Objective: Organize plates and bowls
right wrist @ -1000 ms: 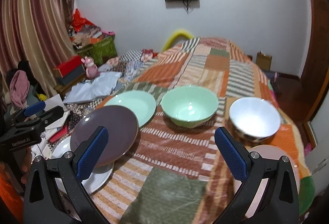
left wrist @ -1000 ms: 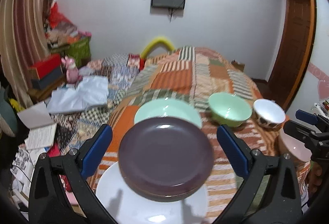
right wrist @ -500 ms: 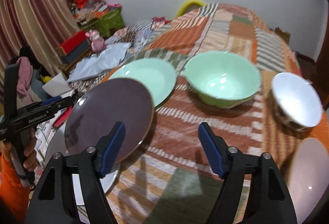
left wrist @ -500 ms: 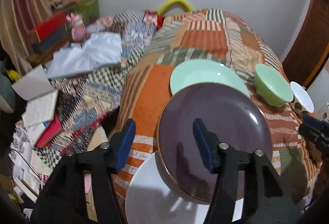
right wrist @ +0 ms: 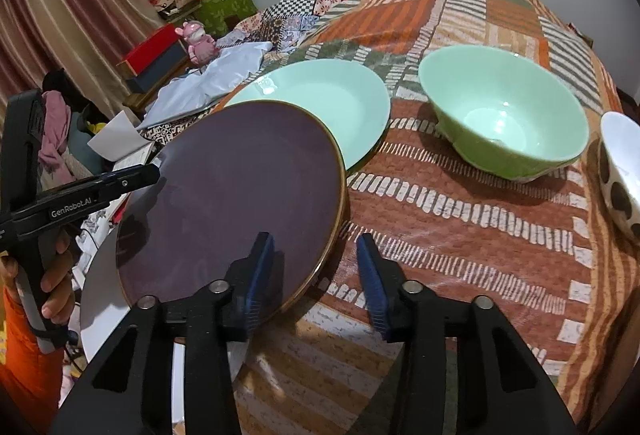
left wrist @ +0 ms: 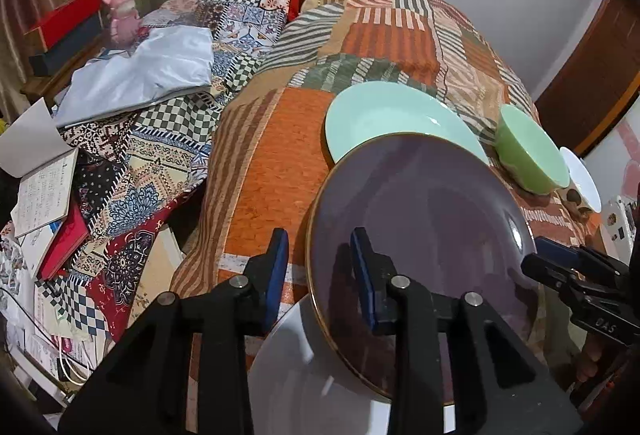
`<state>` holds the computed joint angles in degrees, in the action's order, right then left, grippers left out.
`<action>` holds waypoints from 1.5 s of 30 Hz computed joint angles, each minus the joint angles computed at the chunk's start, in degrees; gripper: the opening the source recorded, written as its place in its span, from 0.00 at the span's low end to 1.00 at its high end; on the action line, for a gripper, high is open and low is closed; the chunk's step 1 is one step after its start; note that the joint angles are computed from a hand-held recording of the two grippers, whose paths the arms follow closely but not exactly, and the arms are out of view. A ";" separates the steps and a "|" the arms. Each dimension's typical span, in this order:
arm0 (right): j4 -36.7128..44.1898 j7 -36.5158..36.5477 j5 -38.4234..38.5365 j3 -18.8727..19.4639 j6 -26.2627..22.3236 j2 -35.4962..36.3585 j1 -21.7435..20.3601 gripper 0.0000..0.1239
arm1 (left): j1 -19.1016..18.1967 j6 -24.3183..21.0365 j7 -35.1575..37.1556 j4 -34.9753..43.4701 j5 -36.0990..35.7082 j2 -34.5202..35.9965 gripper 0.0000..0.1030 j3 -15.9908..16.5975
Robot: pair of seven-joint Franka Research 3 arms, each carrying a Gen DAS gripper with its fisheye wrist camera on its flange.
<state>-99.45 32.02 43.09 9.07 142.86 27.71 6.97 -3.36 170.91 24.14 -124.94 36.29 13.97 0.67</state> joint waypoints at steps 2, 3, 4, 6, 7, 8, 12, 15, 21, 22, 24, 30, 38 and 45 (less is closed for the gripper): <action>0.34 0.36 -0.21 -0.04 0.01 0.36 0.18 0.27 | 1.32 -0.05 2.68 0.24 -2.34 0.50 0.28 -1.38; 0.50 0.56 -0.35 -0.05 -0.09 0.52 0.22 0.26 | 1.98 -0.12 4.14 0.31 -3.83 0.72 0.28 -2.07; 0.68 0.74 -0.42 -0.01 -0.27 0.70 0.21 0.25 | 2.83 -0.11 5.94 0.37 -5.75 0.97 0.28 -2.98; 0.73 0.99 -0.53 0.06 -0.48 0.79 0.22 0.23 | 5.04 0.65 10.71 0.22 -10.34 1.34 0.27 -5.37; 0.83 1.07 -0.56 0.11 -0.89 0.84 0.16 0.23 | 5.13 0.55 12.08 0.33 -11.57 1.45 0.27 -5.60; 1.05 1.21 -0.68 0.11 -1.31 1.00 0.15 0.23 | 5.48 0.42 13.73 0.48 -13.02 1.57 0.27 -6.08; 1.85 1.69 -0.46 0.27 -2.54 1.64 0.03 0.22 | 8.54 0.84 22.26 0.65 -20.94 2.30 0.28 -9.97; 2.56 2.34 -0.27 0.29 -3.22 2.15 -0.02 0.22 | 7.78 0.38 24.73 1.16 -23.22 2.58 0.28 -9.47; 2.08 2.73 -0.40 0.16 -2.36 1.71 0.20 0.22 | 5.20 -1.80 26.22 2.02 -24.30 2.29 0.28 -7.30; 2.08 2.70 -0.36 0.16 -2.47 1.68 0.08 0.22 | 4.83 -1.95 26.05 2.02 -24.03 2.20 0.28 -7.02; 1.92 2.51 -0.15 0.16 -2.29 1.51 -0.12 0.22 | 4.77 -1.76 26.18 1.71 -24.40 1.96 0.28 -7.20; 0.84 1.35 1.25 0.23 -2.40 0.39 -1.06 0.22 | 2.96 -0.98 23.91 0.68 -23.01 1.07 0.28 -6.14; -1.65 -1.08 3.61 -0.20 -2.22 -2.23 -1.93 0.22 | 1.66 1.42 20.86 -1.65 -20.87 -1.39 0.28 -6.02; -4.02 -2.68 5.69 -1.18 -2.35 -4.67 -2.64 0.22 | -1.14 1.72 15.39 -2.46 -16.18 -3.34 0.28 -4.73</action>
<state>-103.48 29.33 48.79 7.90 140.51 23.04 4.33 -4.50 172.64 39.53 -127.40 20.11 10.63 -4.07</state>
